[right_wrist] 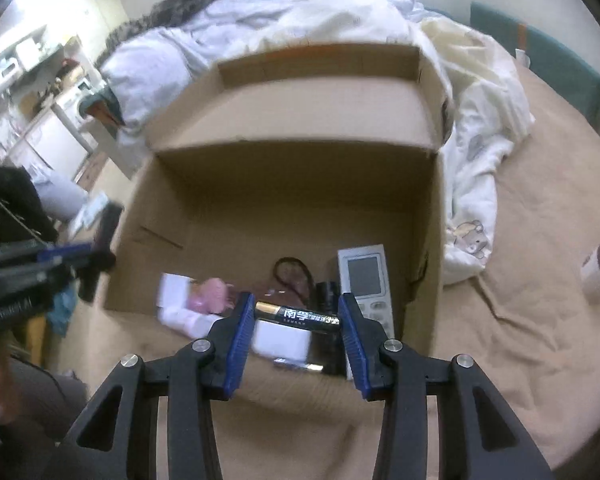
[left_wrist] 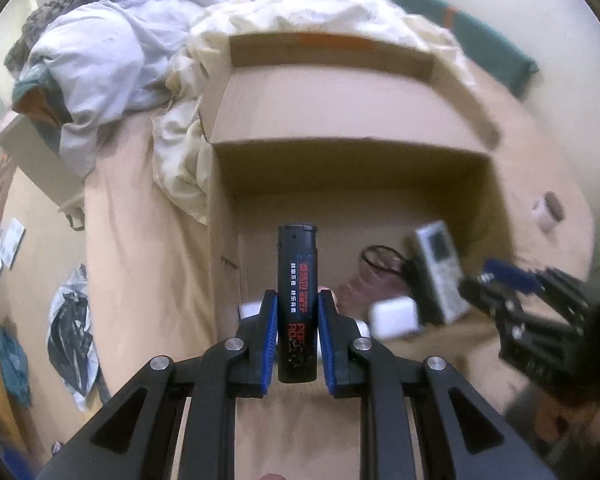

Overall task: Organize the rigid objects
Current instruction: 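Lower the lighter and battery into the box and open both tools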

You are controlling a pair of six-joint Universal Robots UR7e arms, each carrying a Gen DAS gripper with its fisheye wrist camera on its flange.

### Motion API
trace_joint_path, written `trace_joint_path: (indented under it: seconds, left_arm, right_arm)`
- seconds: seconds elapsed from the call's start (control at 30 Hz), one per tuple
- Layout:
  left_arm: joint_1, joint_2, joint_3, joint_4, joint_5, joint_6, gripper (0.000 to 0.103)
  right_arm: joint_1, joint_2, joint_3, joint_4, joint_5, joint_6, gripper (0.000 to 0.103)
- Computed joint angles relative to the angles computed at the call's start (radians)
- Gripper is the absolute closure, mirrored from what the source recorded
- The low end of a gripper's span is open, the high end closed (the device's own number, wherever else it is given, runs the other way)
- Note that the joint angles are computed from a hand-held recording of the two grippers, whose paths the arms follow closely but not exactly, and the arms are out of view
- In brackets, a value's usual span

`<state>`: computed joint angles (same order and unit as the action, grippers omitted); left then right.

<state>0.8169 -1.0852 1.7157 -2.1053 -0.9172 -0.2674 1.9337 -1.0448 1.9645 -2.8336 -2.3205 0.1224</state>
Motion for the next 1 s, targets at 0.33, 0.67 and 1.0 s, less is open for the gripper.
trace_joint_path:
  seconds: [0.33,0.67,1.0]
  left_arm:
    - [0.065,0.063,0.005,0.024,-0.011,-0.032,0.086]
    - [0.050,0.080,0.017,0.017,0.059,0.010,0.086]
    - [0.009,0.052,0.046,0.008,0.062,0.041,0.034]
  right_arm:
    - [-0.051,0.006,-0.014,0.125,0.083,0.051,0.058]
    - [-0.045,0.020,-0.026,0.141,0.060,0.055,0.058]
    - [-0.039,-0.006,-0.019,0.045,0.109,0.039,0.029]
